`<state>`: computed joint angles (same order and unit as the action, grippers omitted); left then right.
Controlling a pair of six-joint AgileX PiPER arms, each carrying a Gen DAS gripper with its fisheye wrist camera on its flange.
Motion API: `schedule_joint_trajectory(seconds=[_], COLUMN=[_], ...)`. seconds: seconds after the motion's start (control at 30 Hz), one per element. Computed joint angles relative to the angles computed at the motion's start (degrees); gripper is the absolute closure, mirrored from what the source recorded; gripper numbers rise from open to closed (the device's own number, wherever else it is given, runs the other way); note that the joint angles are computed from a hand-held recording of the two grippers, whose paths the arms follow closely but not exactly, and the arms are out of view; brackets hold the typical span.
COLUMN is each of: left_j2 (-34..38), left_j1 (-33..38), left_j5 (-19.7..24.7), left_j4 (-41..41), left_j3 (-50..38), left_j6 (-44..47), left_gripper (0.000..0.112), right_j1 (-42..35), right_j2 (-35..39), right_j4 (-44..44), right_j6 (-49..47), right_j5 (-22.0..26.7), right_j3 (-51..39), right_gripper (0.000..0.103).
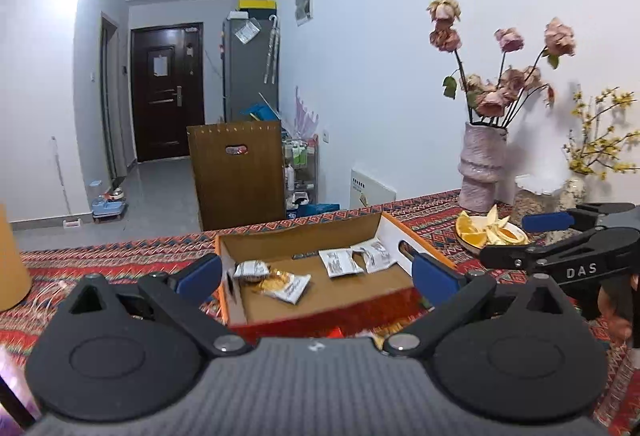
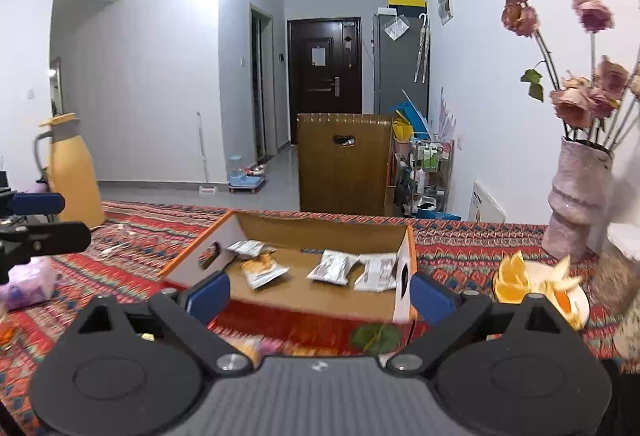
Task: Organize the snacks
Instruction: 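Withdraw both tools from the box back toward the snack pile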
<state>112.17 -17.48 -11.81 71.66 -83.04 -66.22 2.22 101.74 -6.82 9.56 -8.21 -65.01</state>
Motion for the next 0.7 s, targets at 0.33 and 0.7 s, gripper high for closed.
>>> schedule_joint_trajectory(seconds=[0.33, 0.7], left_j2=[-18.05, -15.80], left_j1=[-1.16, -4.71], left_j5=[-13.23, -27.47], left_j4=[-54.52, -67.41], left_j3=[38.50, 57.91], left_j6=[52.47, 60.26], left_gripper=[0.009, 0.009], right_j1=[10.97, 31.62], right_j2=[-18.20, -8.19], right_j4=[33.69, 45.87], right_j6=[-27.10, -8.22], right_j5=[-16.46, -48.30], right_j3=[32.39, 56.08], right_gripper=[0.000, 0.000])
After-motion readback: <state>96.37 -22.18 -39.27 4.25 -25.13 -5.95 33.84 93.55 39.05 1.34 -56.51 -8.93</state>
